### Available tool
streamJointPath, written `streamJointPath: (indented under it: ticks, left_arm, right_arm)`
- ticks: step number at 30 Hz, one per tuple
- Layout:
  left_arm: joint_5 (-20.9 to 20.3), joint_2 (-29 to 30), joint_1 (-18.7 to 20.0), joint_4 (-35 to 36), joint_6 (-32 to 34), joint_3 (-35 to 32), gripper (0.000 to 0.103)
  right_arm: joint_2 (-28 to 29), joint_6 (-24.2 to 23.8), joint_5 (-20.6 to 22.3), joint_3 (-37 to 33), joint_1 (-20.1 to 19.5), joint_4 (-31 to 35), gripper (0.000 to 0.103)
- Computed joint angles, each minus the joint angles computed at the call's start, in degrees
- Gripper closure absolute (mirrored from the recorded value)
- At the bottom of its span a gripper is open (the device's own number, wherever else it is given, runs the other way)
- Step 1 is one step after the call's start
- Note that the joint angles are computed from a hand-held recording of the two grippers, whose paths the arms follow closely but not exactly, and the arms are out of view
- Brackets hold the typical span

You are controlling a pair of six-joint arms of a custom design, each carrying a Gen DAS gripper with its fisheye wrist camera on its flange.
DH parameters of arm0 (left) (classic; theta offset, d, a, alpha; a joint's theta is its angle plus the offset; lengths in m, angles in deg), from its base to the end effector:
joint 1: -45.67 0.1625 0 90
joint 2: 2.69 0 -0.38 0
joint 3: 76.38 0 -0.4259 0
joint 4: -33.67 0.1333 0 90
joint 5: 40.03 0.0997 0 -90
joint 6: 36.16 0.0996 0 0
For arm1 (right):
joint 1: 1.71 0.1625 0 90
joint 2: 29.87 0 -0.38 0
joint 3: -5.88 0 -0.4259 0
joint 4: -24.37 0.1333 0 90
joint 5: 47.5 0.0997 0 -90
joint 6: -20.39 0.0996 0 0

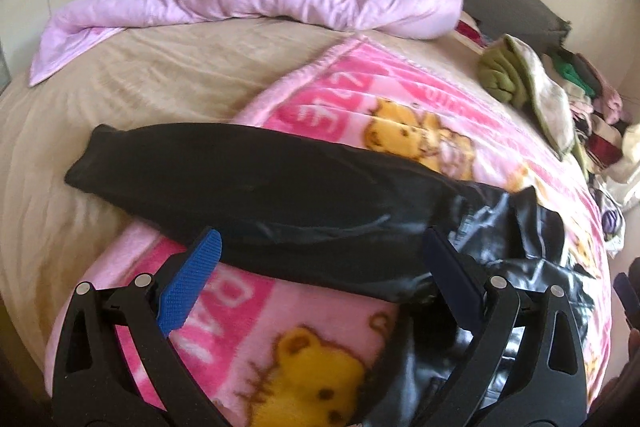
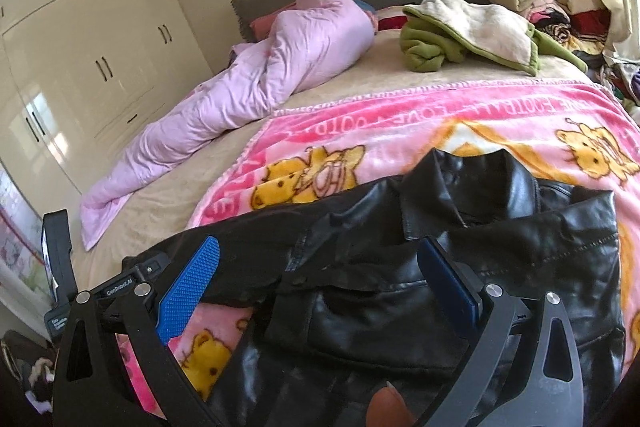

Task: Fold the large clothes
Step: 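Move the left tool along the other sleeve toward its cuff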

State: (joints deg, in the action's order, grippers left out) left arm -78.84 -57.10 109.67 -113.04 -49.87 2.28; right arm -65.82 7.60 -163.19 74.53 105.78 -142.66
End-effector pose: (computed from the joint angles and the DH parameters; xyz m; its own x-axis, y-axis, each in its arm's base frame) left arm -0.1292 -0.7460 0.2974 -0.8130 -0.2780 -0.5115 0.1824 0.7128 -0.6772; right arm 0.3264 -0.7360 0.1610 -0.8794 -0.1334 0.4571 -0.4201 0.6693 -0.6128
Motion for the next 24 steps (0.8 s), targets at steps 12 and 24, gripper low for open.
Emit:
streamJointPath:
  ticks: [12,24]
  left_arm:
    - [0.74,-1.84,3.24,1.96,-8.04,-0.77,0.009]
    - [3.70,-2.32,7.50,7.34,-18.10,-3.97,0.009]
  right_arm:
    - [6.61,-4.77,0.60,-6.77,1.20,2.97,0.004]
    - [12.82,-4.60,0.96,-13.58,2.20,8.87,0.004]
